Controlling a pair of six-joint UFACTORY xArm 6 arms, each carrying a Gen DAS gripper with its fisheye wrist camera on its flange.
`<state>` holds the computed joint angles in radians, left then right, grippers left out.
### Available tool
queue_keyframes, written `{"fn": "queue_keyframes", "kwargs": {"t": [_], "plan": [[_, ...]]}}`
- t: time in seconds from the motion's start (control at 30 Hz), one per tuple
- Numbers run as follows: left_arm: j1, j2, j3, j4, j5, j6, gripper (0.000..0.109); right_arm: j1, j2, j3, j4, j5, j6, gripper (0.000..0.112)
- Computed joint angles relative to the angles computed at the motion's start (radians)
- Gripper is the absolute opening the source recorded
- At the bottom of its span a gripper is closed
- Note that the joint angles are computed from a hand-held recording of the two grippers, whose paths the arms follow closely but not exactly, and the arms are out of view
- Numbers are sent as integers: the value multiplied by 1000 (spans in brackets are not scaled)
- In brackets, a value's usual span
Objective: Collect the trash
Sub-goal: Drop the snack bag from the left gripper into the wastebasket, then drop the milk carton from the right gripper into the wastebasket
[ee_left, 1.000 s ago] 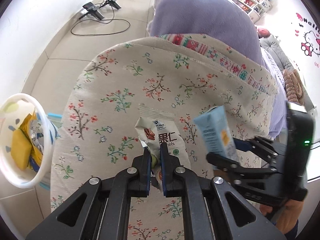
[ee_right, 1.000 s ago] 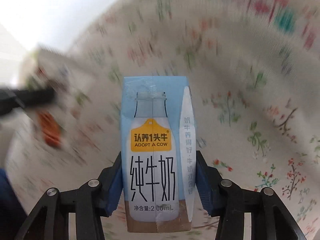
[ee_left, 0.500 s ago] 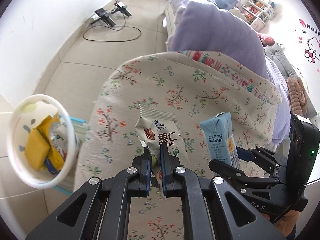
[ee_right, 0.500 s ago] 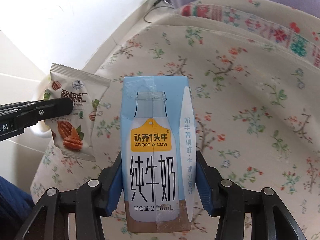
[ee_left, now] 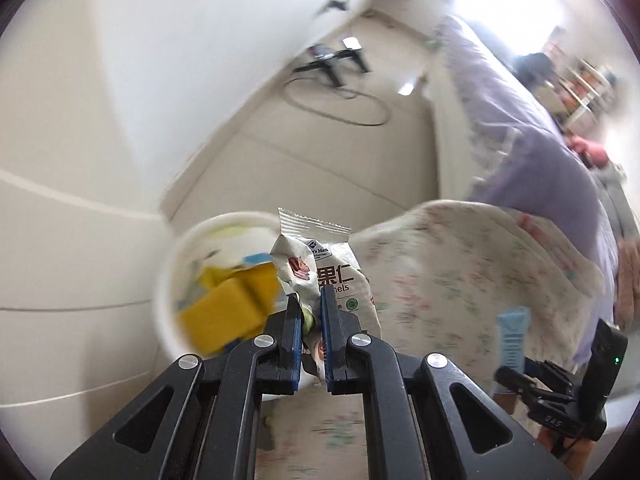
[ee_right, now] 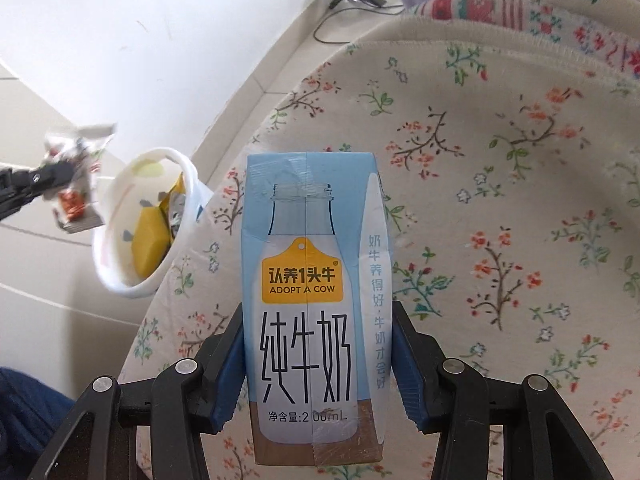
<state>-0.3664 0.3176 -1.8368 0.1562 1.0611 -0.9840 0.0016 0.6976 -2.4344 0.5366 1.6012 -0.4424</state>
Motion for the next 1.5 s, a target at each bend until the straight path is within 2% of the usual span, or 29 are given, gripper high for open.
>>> {"fn": "queue_keyframes", "kwargs": {"t": [0.1,0.2,0.37,0.53,0.7,0.73,0.77,0.83,0.97,1.03,1.23,1.37,1.5], "plan": [[19,-27,59,-23,-1,12,8,14,-11,31,17,-24,15,56],[13,-2,39,-4,45,29,8,33,-54,109,41,-63,5,56],[5,78,-33,-21,102,96,9,55,-97,180,70,-78,-9,56],[-22,209,-185,37,212,140,9,64,-128,233,75,-98,-16,57],[-17,243,-196,-16,165,169,13,72,-136,257,75,-115,-12,57],[-13,255,-215,-34,180,182,19,71,-133,255,76,-116,-16,57],[-9,260,-222,-47,189,188,30,72,-136,259,77,-120,-20,57],[-5,239,-196,-57,166,181,46,73,-139,263,80,-119,-25,57],[10,121,-49,-121,9,182,47,82,-161,287,87,-124,-41,57],[13,73,-7,-109,-34,154,48,98,-163,296,88,-140,-46,57],[59,-62,164,-99,-109,19,50,163,-162,308,118,-170,-28,57],[79,-115,233,-84,-116,-51,50,227,-145,296,176,-209,-13,57],[84,-160,274,-66,-123,-76,50,300,-113,266,177,-268,-1,57]]}}
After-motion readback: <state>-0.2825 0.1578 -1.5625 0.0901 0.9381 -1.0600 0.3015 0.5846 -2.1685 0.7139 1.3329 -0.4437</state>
